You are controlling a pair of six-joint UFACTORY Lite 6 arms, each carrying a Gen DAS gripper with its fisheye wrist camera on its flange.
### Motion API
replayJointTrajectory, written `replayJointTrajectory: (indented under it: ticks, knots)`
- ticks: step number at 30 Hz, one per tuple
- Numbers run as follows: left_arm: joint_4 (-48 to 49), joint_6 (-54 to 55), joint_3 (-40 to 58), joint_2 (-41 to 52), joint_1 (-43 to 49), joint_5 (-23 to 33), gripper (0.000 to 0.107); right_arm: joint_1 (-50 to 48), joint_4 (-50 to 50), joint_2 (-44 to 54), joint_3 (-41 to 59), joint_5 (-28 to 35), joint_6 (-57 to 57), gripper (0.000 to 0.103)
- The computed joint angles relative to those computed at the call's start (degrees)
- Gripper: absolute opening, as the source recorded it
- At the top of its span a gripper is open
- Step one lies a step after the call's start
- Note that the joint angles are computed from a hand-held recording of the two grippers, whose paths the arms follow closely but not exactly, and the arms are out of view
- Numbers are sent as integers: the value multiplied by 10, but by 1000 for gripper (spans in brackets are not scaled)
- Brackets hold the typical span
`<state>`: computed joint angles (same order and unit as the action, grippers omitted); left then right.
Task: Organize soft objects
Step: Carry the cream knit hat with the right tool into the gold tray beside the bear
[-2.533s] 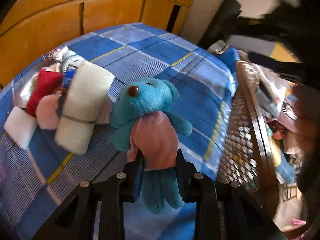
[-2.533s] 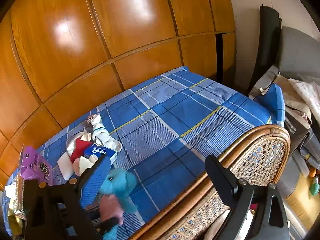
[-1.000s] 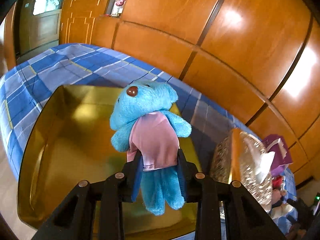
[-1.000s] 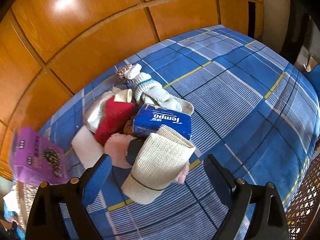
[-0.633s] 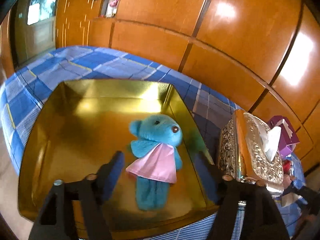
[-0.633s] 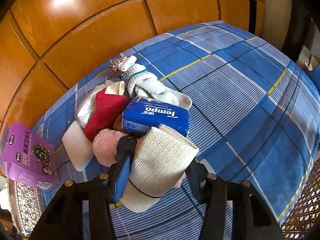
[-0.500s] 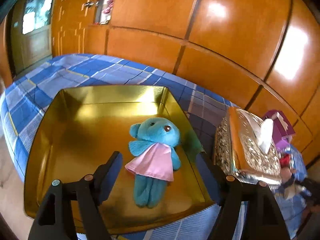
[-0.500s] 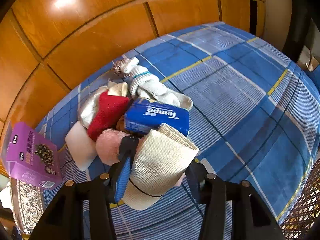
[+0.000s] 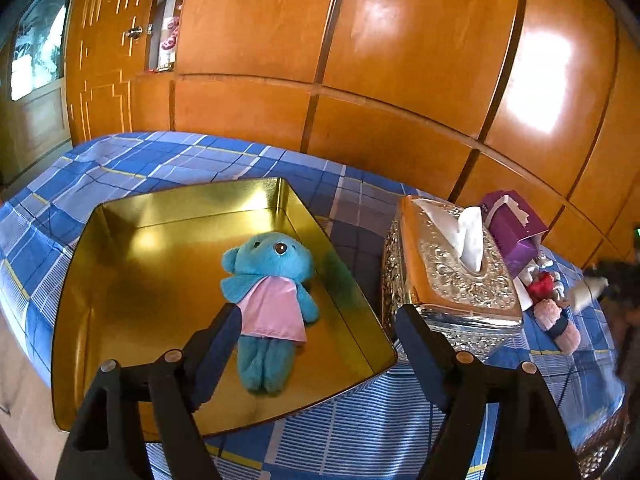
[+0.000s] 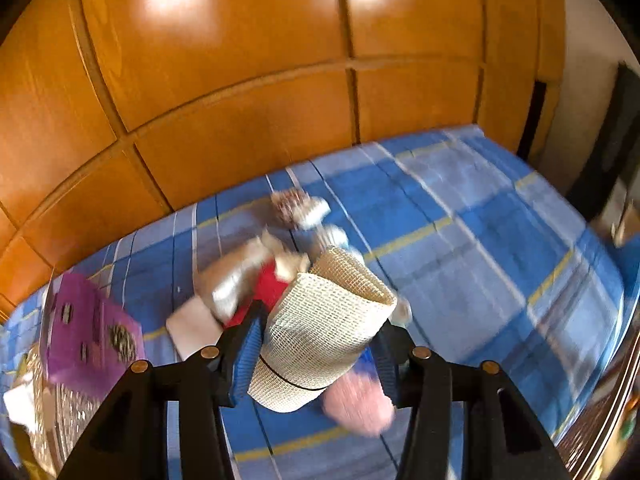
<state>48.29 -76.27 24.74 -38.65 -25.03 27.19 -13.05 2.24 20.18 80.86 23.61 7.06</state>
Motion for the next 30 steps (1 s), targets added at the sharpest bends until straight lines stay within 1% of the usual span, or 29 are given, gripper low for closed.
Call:
replayJointTrajectory:
  ticks: [4,5,7,8,11,13,14,16,17,20,24,28,30]
  knots:
    - [-21,30,-3,-18,6,8,80,63,-80,109,192,69,85,50]
    - [-23,34,-5,-22,7,11,80,75,-83,125,224,81,89,50]
    - [-36,48,-11,-34,12,15,80,111,-82,173,323,109,89,50]
    - [-46,62,-15,-42,16,16,80,124,-80,186,352,115,87,50]
    - [-59,83,-27,-65,27,23,80,178,-29,230,460,134,33,50]
    - [-69,101,-35,-85,37,31,80,208,58,254,524,162,-45,50]
    - [-71,105,-38,-91,40,33,80,221,108,256,536,172,-88,50]
    - [-83,125,-45,-109,55,38,80,250,195,245,526,188,-171,50]
    - [-94,142,-49,-119,69,38,80,272,246,230,501,198,-224,50]
    - [-129,192,-58,-146,111,38,80,341,310,199,426,220,-311,50]
    - [-195,287,-70,-190,191,39,80,435,303,203,372,228,-339,50]
    - [-304,424,-73,-210,290,23,81,520,233,253,387,230,-312,54]
    - [-320,446,-73,-215,309,20,84,551,203,246,350,202,-293,63]
